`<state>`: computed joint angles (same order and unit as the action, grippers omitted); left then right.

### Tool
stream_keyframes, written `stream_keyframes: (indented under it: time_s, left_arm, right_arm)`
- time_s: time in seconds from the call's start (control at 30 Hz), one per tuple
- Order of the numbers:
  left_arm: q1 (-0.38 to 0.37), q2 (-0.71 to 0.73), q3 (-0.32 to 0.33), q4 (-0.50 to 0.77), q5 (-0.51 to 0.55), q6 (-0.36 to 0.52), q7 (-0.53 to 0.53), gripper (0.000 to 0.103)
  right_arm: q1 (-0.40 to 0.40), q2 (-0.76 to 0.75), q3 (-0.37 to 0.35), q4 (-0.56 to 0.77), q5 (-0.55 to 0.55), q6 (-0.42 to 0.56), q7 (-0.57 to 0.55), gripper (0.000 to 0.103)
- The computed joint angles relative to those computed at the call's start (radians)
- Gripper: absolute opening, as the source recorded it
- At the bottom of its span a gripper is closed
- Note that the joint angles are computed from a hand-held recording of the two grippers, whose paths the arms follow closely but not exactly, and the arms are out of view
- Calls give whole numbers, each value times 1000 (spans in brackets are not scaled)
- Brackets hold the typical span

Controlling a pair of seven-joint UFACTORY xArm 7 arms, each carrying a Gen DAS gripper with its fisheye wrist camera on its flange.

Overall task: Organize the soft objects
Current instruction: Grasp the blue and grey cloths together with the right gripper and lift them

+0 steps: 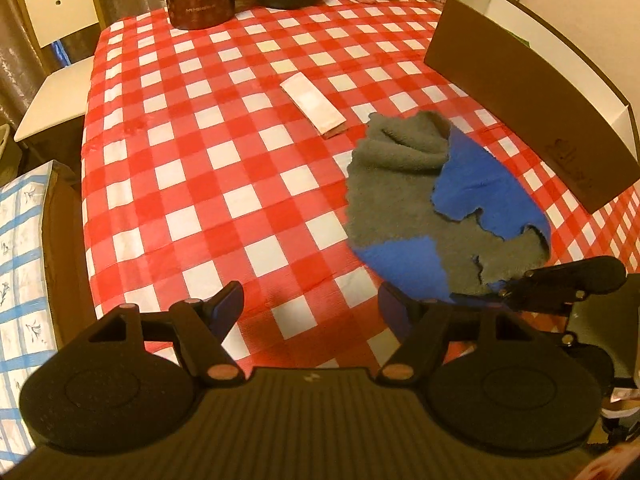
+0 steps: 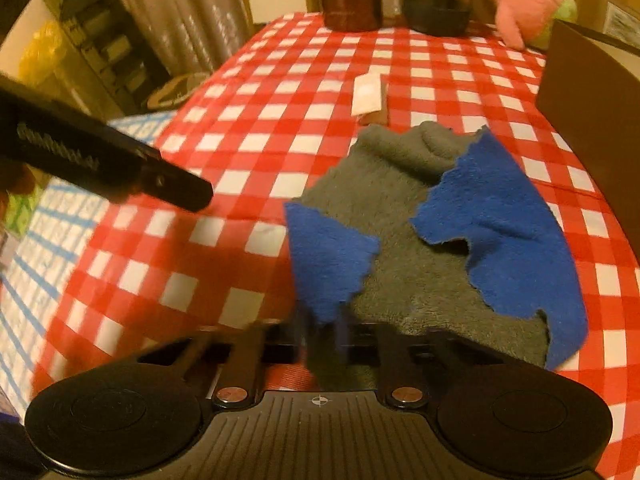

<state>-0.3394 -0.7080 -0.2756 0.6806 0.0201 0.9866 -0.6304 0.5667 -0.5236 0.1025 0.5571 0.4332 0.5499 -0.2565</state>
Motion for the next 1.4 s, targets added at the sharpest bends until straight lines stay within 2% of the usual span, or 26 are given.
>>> stream_keyframes:
  time_s: [0.2, 0.47, 0.63, 0.8, 0.9, 0.97, 1.0, 1.03, 1.1, 1.27, 1.37, 1.4]
  left_arm:
    - [3, 17, 15, -2, 1, -34, 25, 72]
    - [9, 90, 22, 33, 5, -90, 62, 72]
    - [7, 128, 25, 50, 3, -104, 74, 72]
    - [9, 165, 30, 65, 5, -106, 80, 72]
    - [10, 180, 34, 73, 5, -113, 84, 72]
    - [10, 190, 36, 78, 6, -120, 88, 72]
    - [10, 194, 38, 79, 6, -122, 90, 72]
    - [10, 198, 39, 80, 5, -125, 91, 72]
    - [10, 204, 42, 82, 1, -130, 93, 72]
    - [8, 218, 47, 85, -5, -139, 101, 72]
    - [11, 222, 49, 86, -4, -142, 103, 72]
    - [12, 222, 49, 85, -4, -143, 102, 72]
  right_arm:
    - [-41, -53, 11, -20, -36, -83, 60, 3]
    - [-196, -48, -14, 10, -155, -202, 216, 3]
    - [-258, 43, -27, 35, -206, -199, 300, 3]
    - [-221, 100, -81, 48, -153, -123, 266, 3]
    - [-218, 93, -85, 46, -112, -86, 261, 3]
    - [-219, 49, -87, 21, -90, -75, 259, 9]
    - [-223, 25, -87, 12, -84, -66, 265, 21]
    - [-227, 2, -84, 4, -80, -55, 275, 41]
    - [-233, -60, -80, -26, -71, -48, 300, 65]
    - [-247, -128, -64, -44, -96, 43, 373, 66]
    - [-225, -121, -63, -57, -82, 50, 380, 65]
    - [-236, -108, -42, -51, -100, 60, 406, 54]
